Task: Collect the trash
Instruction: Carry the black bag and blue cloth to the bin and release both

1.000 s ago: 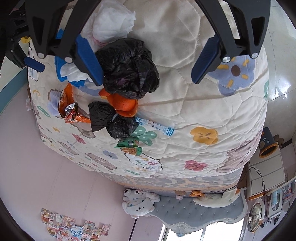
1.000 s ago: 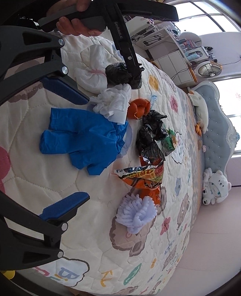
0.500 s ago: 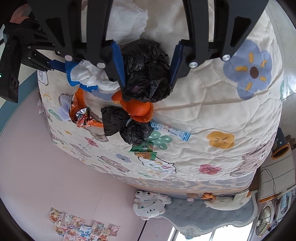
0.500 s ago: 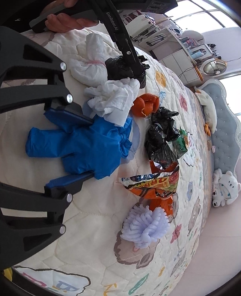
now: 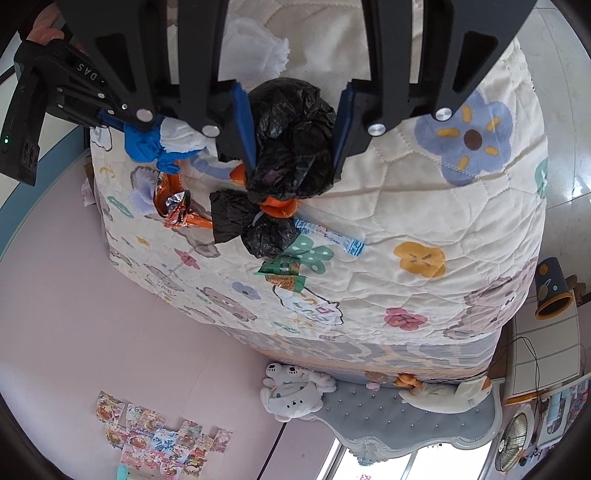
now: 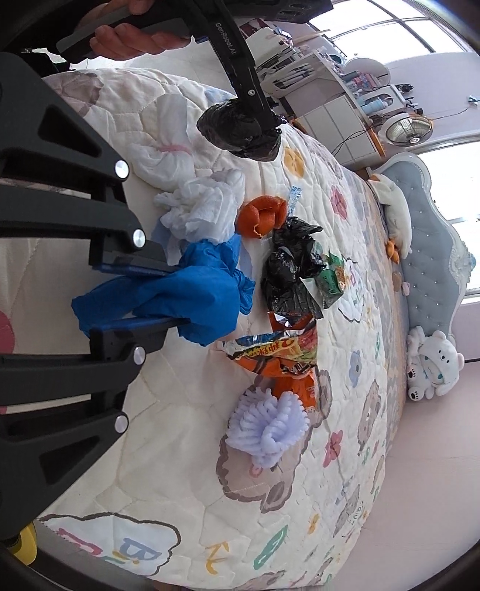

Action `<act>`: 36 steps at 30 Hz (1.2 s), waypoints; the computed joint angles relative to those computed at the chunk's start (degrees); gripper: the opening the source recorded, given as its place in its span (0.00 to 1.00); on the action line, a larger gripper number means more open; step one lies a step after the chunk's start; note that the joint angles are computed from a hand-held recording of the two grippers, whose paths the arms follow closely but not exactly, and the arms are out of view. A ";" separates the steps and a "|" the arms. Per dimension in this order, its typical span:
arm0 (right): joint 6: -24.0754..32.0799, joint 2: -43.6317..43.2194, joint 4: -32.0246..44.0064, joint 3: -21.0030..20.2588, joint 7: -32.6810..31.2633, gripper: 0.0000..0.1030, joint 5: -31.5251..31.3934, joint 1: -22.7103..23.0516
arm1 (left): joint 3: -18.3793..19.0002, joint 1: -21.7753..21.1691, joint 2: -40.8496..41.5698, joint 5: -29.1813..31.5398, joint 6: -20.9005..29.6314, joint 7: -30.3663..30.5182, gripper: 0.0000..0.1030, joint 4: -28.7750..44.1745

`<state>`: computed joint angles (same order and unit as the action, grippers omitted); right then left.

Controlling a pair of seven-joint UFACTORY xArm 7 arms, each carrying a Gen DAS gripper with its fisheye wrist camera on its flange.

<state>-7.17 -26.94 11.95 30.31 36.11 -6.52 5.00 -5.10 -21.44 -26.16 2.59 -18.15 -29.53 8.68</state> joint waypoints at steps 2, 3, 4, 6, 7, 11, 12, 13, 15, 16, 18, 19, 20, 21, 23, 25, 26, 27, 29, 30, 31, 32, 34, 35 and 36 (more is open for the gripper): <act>0.94 -2.63 -1.01 -2.01 0.14 0.17 0.25 2.27 | -0.22 0.12 -2.56 -0.12 0.99 -0.06 0.34 -0.87; 1.58 -4.10 -1.48 -3.03 0.24 0.17 0.33 3.42 | -0.82 0.52 -3.85 -0.38 1.63 -0.07 0.34 -1.23; 2.35 -5.56 -1.89 -4.04 0.26 0.17 0.30 4.60 | -1.15 0.75 -5.06 -0.56 2.32 -0.06 0.34 -1.53; 3.81 -8.75 -2.83 -5.53 0.60 0.17 0.25 6.57 | -2.11 1.07 -7.78 -1.00 3.77 -0.24 0.34 -2.32; 4.55 -10.14 -3.19 -6.28 0.70 0.17 0.16 7.42 | -2.91 1.36 -9.24 -1.26 4.67 -0.41 0.34 -2.69; 8.04 -16.38 -4.74 -8.26 1.58 0.17 -0.13 10.49 | -5.81 2.05 -14.86 -1.68 8.40 -1.29 0.34 -4.08; 8.95 -18.00 -5.17 -8.63 1.93 0.17 -0.16 11.25 | -5.99 1.73 -16.16 -1.69 9.27 -1.55 0.34 -4.39; 9.81 -19.52 -5.56 -9.00 2.23 0.17 -0.21 11.97 | -6.25 1.46 -17.48 -1.71 10.09 -1.90 0.34 -4.72; 11.82 -22.49 -6.14 -9.47 2.80 0.17 -0.41 13.23 | -7.13 1.16 -20.18 -1.69 11.89 -2.78 0.34 -5.30; 12.75 -23.91 -6.44 -9.51 3.19 0.17 -0.52 13.80 | -7.69 1.06 -21.44 -1.67 12.80 -3.37 0.34 -5.54; 15.11 -27.25 -7.13 -10.00 3.63 0.17 -0.75 15.26 | -8.13 0.59 -23.69 -1.44 14.30 -4.24 0.34 -5.96; 16.18 -28.57 -7.28 -10.19 3.77 0.17 -0.93 15.70 | -8.30 0.25 -24.90 -1.30 15.05 -4.64 0.34 -6.28; 17.47 -30.26 -7.58 -10.48 3.89 0.17 -1.04 16.45 | -8.76 0.04 -26.24 -1.17 15.93 -5.21 0.34 -6.49; 18.31 -31.38 -7.79 -10.75 3.99 0.17 -1.12 17.00 | -9.18 -0.18 -27.18 -1.00 16.59 -5.75 0.34 -6.59; 20.54 -34.35 -8.37 -11.29 4.21 0.17 -1.19 18.16 | -9.93 -0.91 -29.24 -0.63 18.23 -6.89 0.34 -6.67; 23.14 -37.95 -9.12 -11.75 4.53 0.17 -1.16 19.36 | -10.71 -1.86 -31.47 -0.21 20.05 -8.05 0.34 -6.81; 24.60 -39.96 -9.54 -12.14 4.56 0.17 -1.08 20.19 | -11.29 -2.22 -32.41 0.04 20.91 -8.71 0.34 -6.80; 26.12 -41.89 -9.89 -12.25 4.71 0.17 -1.00 21.04 | -11.96 -2.61 -33.35 0.31 21.83 -9.45 0.34 -6.71; 29.46 -46.20 -10.65 -12.17 5.16 0.17 -0.93 22.50 | -13.00 -3.48 -34.87 0.88 23.44 -10.82 0.34 -6.43; 31.11 -48.14 -10.92 -12.37 5.15 0.17 -0.92 23.19 | -13.56 -4.00 -35.56 1.16 24.33 -11.52 0.34 -6.20; 32.88 -50.21 -11.23 -12.62 5.10 0.17 -0.85 23.92 | -14.20 -4.46 -36.21 1.46 25.13 -12.27 0.34 -5.97; 34.78 -52.45 -11.55 -12.67 5.19 0.17 -0.76 24.67 | -14.81 -4.91 -36.84 1.77 25.86 -13.01 0.34 -5.74; 39.12 -57.53 -12.27 -12.81 5.11 0.17 -0.67 26.16 | -16.05 -6.03 -38.07 2.36 27.32 -14.52 0.34 -5.23; 41.23 -59.89 -12.58 -12.81 5.08 0.17 -0.60 26.80 | -16.63 -6.45 -38.39 2.68 27.90 -15.22 0.34 -4.83; 43.78 -62.65 -12.87 -12.78 5.11 0.17 -0.48 27.54 | -17.28 -6.93 -38.69 2.95 28.41 -16.01 0.34 -4.46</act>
